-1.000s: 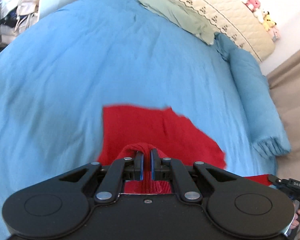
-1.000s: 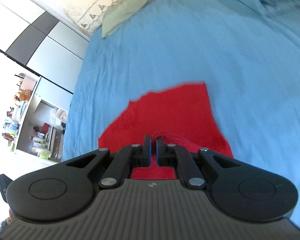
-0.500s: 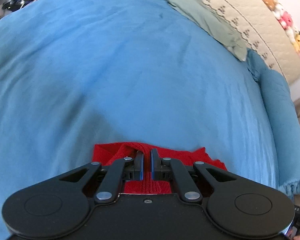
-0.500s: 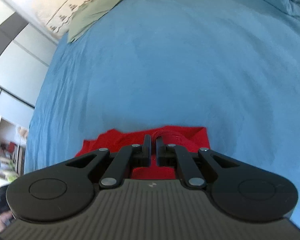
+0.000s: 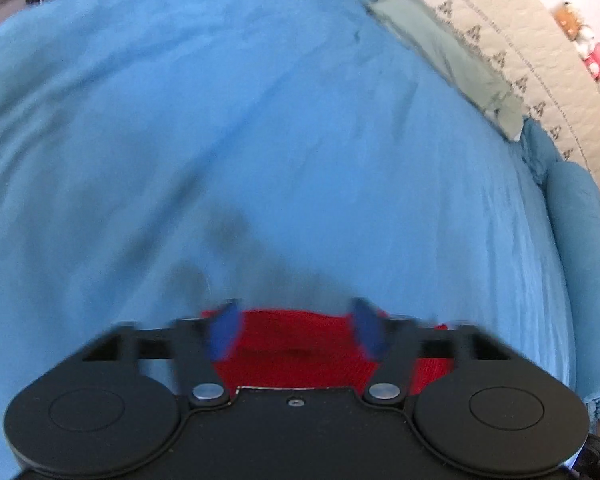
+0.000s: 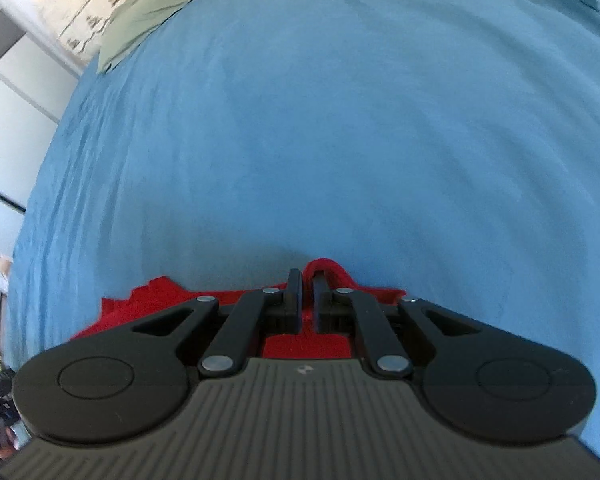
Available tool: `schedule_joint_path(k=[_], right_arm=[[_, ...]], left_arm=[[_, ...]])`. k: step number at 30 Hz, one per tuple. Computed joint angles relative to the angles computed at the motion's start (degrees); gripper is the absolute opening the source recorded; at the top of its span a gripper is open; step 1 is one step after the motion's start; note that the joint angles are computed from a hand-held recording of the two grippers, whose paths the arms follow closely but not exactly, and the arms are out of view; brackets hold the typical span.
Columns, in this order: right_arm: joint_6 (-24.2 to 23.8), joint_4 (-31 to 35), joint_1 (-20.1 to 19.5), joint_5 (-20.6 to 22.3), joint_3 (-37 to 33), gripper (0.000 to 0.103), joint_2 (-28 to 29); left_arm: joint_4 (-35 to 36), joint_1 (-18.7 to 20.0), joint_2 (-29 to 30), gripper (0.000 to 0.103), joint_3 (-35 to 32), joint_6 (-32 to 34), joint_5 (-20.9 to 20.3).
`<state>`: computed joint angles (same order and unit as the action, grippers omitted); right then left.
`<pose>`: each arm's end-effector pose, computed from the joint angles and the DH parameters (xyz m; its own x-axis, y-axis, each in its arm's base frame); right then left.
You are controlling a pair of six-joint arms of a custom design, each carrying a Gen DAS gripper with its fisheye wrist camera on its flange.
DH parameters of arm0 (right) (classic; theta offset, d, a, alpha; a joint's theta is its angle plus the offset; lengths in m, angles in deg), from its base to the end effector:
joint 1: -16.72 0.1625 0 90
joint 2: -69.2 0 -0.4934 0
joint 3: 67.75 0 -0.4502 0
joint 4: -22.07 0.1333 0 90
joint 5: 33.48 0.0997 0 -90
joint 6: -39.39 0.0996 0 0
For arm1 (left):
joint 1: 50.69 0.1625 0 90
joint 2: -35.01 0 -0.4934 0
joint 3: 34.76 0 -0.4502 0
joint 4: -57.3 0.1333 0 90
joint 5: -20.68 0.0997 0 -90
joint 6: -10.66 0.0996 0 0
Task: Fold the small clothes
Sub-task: 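Lay the hem over the collar and open both grippers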
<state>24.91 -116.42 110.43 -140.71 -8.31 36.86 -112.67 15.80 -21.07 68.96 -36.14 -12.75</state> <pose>0.1647 -0.9365 0.1691 -0.9145 -0.1878 0.3582 -0.2984 0.9112 -0.2842 -0.0777 -0.7211 0.2462 -0.7134 -0.6946 -0.0929 -0.2673 0.3923 -0.8802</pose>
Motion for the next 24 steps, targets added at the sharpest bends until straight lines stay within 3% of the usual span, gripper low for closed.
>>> schedule_joint_path(k=[2,3,4,5,8,12,15,16,21,24], right_arm=[[-3.6,-0.6,0.2,0.1,0.7,0.05,-0.3],[-5.4,-1.3,0.3,0.4,1.4,0.078,-0.7],[-7.9,-4.0,0.7,0.0,2.9,0.096,-1.3],[-10.5,-7.6,1.0,-0.3,4.6,0.099,-1.8],[-17.8,-11.2,1.7,1.3,7.3,0.099,-3.3],[-25.0,-10.1,2.6,0.7,7.7,0.095,-3.1],[-29.3,-10.2,3.1,-0.1,7.9,0.084,-2.0],[-29.9,-10.1,3.2,-0.3,7.7,0.079,-1.5],[-30.3,-8.9,3.3,-2.1,6.9,0.069,0.9],[-32.4,-11.5,3.0,-2.8,7.4,0.062,1.8]], left_arm=[[0.9,-1.0,0.0,0.083,0.0,1.5,2.3],[1.8,-1.8,0.0,0.083,0.0,2.8,3.8],[1.8,-2.6,0.2,0.083,-0.1,5.3,5.1],[1.7,-3.1,0.6,0.083,-0.4,7.9,5.9],[1.1,-4.9,2.4,0.083,-2.0,19.3,7.1],[2.7,-5.3,6.3,0.083,-7.0,31.4,3.0],[5.6,-4.1,8.9,0.077,-10.4,30.9,-3.3],[7.0,-3.6,9.8,0.07,-11.7,30.4,-4.9],[13.1,-1.9,13.5,0.052,-16.3,29.9,-6.5],[15.2,-1.3,14.6,0.032,-17.6,30.2,-6.6]])
